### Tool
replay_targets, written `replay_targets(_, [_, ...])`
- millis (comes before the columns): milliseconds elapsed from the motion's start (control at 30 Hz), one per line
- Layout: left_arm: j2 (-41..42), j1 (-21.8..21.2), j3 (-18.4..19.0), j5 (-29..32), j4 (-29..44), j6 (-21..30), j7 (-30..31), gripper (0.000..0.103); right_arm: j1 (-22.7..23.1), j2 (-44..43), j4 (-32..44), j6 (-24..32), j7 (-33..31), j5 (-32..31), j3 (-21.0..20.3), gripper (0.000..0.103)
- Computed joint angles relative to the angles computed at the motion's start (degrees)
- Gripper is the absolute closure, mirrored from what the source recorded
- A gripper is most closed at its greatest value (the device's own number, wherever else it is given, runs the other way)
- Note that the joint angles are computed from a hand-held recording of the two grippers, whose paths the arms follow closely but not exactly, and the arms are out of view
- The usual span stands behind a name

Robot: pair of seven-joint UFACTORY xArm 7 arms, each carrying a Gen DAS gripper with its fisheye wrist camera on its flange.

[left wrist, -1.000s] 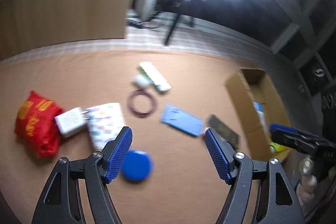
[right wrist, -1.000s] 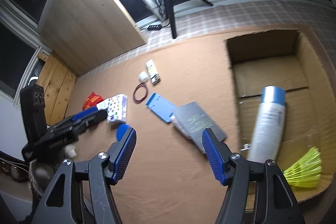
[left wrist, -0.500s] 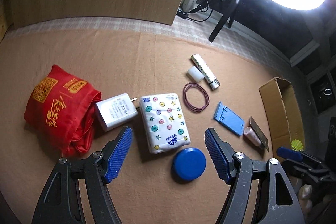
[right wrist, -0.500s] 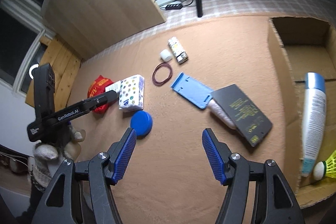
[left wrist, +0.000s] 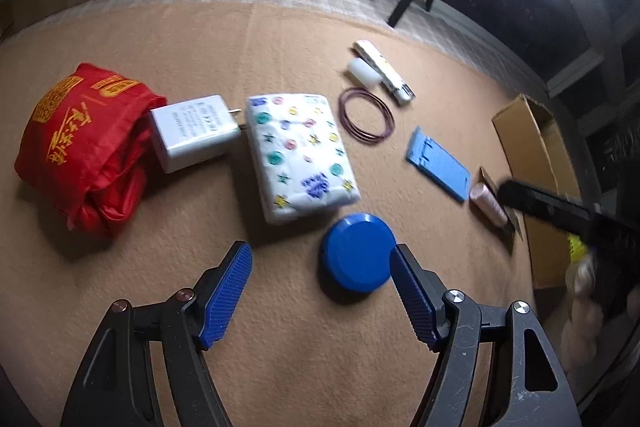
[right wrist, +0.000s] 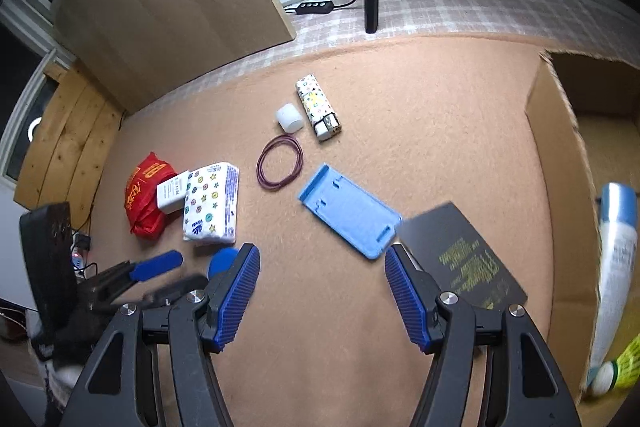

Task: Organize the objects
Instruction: 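Grasp the blue lid with the left tool while the right tool grasps the blue phone stand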

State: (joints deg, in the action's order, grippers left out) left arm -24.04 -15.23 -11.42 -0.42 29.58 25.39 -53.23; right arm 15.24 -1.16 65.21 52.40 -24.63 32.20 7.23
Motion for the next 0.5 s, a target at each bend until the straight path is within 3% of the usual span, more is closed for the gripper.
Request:
replay_targets(167, [2.9, 1.1, -2.7, 4.3, 3.1, 2.0, -2.2, 0.028, 0.3, 4.2, 4.1, -0.3, 1.1, -3.5, 0.7, 0.041])
replay_targets(500, [8.2, 0.3, -3.3, 10.1, 7.3, 4.3, -6.5, 0.028, 0.7, 12.8, 12.4, 0.9, 2.2, -11.8, 2.3, 0.041])
